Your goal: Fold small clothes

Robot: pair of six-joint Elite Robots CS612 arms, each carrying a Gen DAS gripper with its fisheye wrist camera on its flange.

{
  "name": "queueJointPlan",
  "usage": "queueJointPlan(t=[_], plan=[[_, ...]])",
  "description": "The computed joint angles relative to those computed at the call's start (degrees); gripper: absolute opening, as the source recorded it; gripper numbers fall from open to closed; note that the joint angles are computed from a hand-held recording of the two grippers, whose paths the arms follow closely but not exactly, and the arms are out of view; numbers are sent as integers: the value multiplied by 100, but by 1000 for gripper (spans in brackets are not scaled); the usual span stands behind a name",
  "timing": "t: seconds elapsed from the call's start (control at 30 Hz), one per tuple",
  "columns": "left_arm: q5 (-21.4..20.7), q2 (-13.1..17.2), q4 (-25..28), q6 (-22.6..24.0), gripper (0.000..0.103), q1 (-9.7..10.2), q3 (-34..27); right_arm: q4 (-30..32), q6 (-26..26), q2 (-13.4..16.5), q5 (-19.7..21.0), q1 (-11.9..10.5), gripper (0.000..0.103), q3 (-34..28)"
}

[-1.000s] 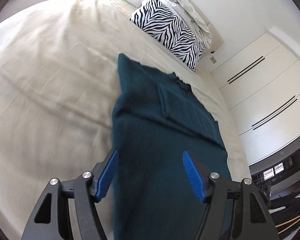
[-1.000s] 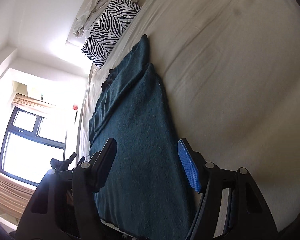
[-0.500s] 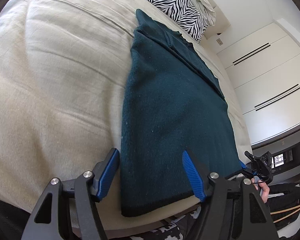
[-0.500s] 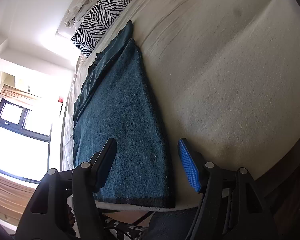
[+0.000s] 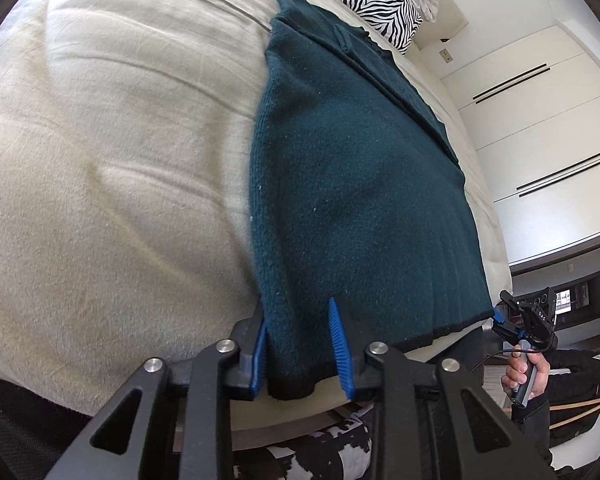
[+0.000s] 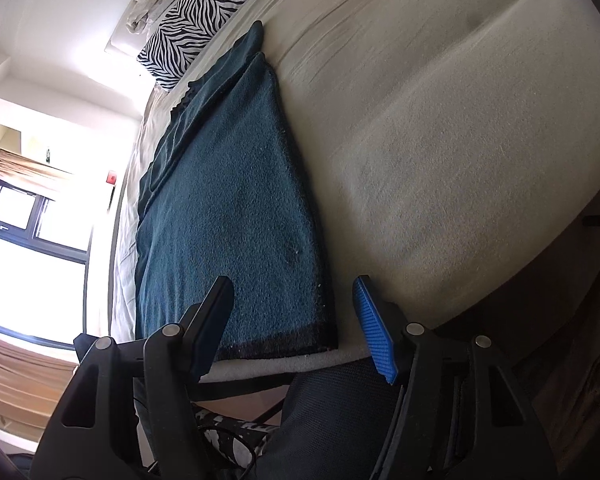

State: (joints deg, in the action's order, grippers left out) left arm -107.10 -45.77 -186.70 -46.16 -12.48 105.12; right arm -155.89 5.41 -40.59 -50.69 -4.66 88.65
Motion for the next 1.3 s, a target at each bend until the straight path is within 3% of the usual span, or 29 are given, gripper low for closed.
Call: queueJointPlan(t=[0.13, 0.2, 0.27, 0.37, 0.5, 0.67, 0.83, 0.97, 1.13, 1.3], plan=[[-57, 2, 30, 3, 10, -8, 23, 170, -113, -15, 5, 14, 52, -18], [-53, 2, 19, 23, 9, -13, 32, 319, -164, -13, 11, 29, 34, -66], [-61, -2, -24, 6, 8, -5, 50, 374, -164, -9, -42, 44, 28, -81], [-45, -41, -93, 67, 7, -14, 121, 360, -100, -2, -151, 48, 9, -89], [-159, -95, -388, 51, 6, -14, 150, 278, -182, -53, -149, 69, 7, -51], [-385, -77, -1305, -368, 6, 82, 107, 51, -90, -87, 341, 105, 7, -128], [-556, 74, -2241, -1051, 6, 289, -131, -625, 513, 101, 898, 153, 7, -503], [-604, 270, -2712, -1694, 6, 464, -478, -1168, 1257, 408, 973, 226, 7, -1091], [-486, 438, -2576, -1786, 6, 583, -1065, -1376, 1947, 893, 890, 336, 7, -2061], [-462, 815, -2343, -2037, 6, 724, -1840, -1358, 2555, 1483, 617, 450, 7, -3245]])
